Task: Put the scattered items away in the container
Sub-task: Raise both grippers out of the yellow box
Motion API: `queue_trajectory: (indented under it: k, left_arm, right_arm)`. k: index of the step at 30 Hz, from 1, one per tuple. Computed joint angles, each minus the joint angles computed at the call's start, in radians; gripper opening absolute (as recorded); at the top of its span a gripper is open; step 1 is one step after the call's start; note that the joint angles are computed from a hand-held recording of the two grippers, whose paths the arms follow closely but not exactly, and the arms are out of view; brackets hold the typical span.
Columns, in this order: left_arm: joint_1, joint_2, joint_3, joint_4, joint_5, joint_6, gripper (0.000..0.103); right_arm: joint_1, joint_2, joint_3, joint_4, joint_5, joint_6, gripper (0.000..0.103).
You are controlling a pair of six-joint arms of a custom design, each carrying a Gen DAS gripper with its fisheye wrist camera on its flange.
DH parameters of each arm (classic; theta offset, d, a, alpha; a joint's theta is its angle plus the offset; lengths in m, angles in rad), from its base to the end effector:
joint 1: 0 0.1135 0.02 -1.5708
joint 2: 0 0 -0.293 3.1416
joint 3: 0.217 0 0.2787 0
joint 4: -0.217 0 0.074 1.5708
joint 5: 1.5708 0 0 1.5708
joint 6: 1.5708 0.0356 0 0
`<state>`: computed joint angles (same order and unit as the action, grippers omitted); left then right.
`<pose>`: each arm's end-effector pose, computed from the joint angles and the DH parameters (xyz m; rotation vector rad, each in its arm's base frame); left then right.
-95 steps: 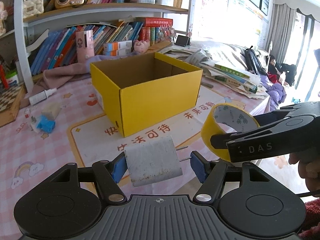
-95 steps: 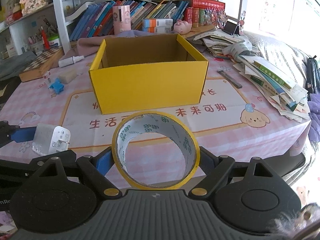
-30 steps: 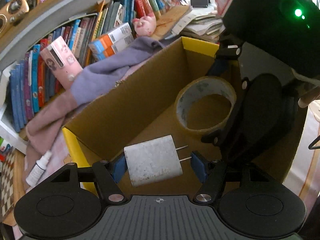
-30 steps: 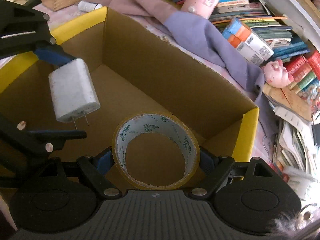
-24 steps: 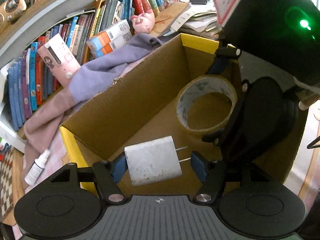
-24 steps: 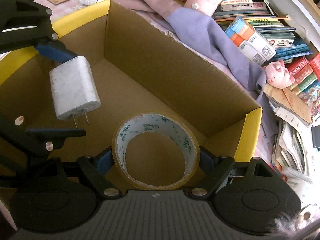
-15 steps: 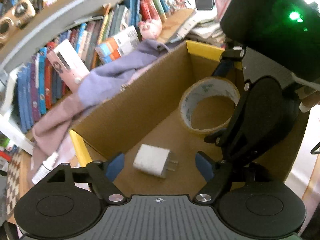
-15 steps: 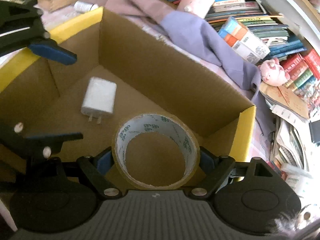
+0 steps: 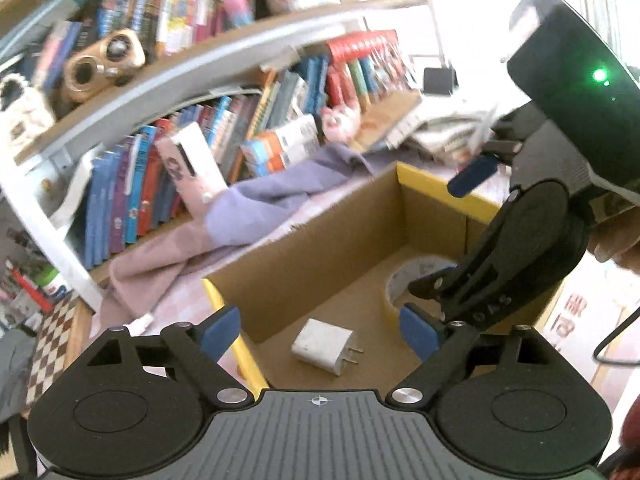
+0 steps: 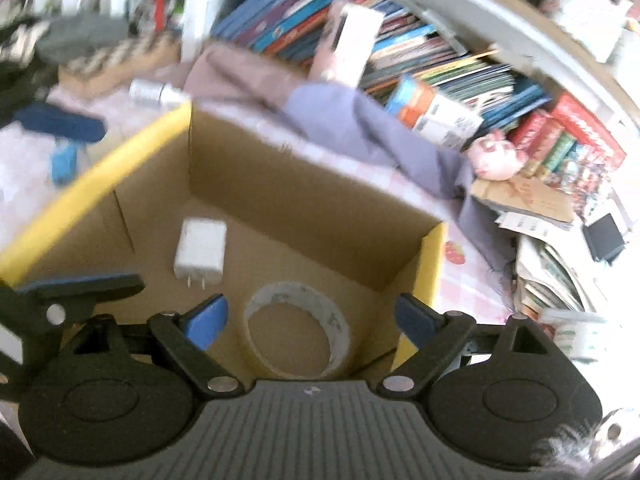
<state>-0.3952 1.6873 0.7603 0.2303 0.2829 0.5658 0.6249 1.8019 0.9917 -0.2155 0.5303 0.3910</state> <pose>0.3177 -0.1433 0.1534 1.1673 1.9171 -0.2286 0.3126 0.2033 0.1534 -0.0994 2.4127 -0.2439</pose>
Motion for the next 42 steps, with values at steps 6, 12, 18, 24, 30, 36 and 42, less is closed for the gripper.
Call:
queue_trajectory:
  k: [6,12,18,24,30,36,42]
  left_arm:
    - [0.044,-0.13,-0.103,0.031,0.036,-0.092,0.09]
    - [0.114,-0.237,-0.184,0.046,0.094,-0.181,0.092]
    - [0.193,-0.314,-0.271,0.063,0.144,-0.216,0.093]
    - [0.296,-0.377,-0.335,0.066,0.227,-0.189,0.093]
    - [0.413,-0.421,-0.364,0.001,0.333,-0.109,0.093]
    - [0.554,-0.444,-0.374,-0.093,0.442,0.007,0.093]
    - [0.731,-0.446,-0.358,-0.265,0.552,0.193,0.093]
  right_arm:
    - [0.095,-0.099,-0.056,0.029,0.124,0.145,0.092]
    - [0.208,-0.134,-0.062,0.012,0.279,0.271,0.092]
    - [0.341,-0.097,-0.002,-0.159,0.45,0.513,0.093]
    - [0.46,-0.001,0.111,-0.434,0.555,0.837,0.092]
    - [0.532,0.117,0.251,-0.709,0.564,1.142,0.092]
    - [0.602,0.247,0.408,-0.969,0.549,1.413,0.092]
    - [0.678,0.398,0.595,-1.222,0.516,1.656,0.092]
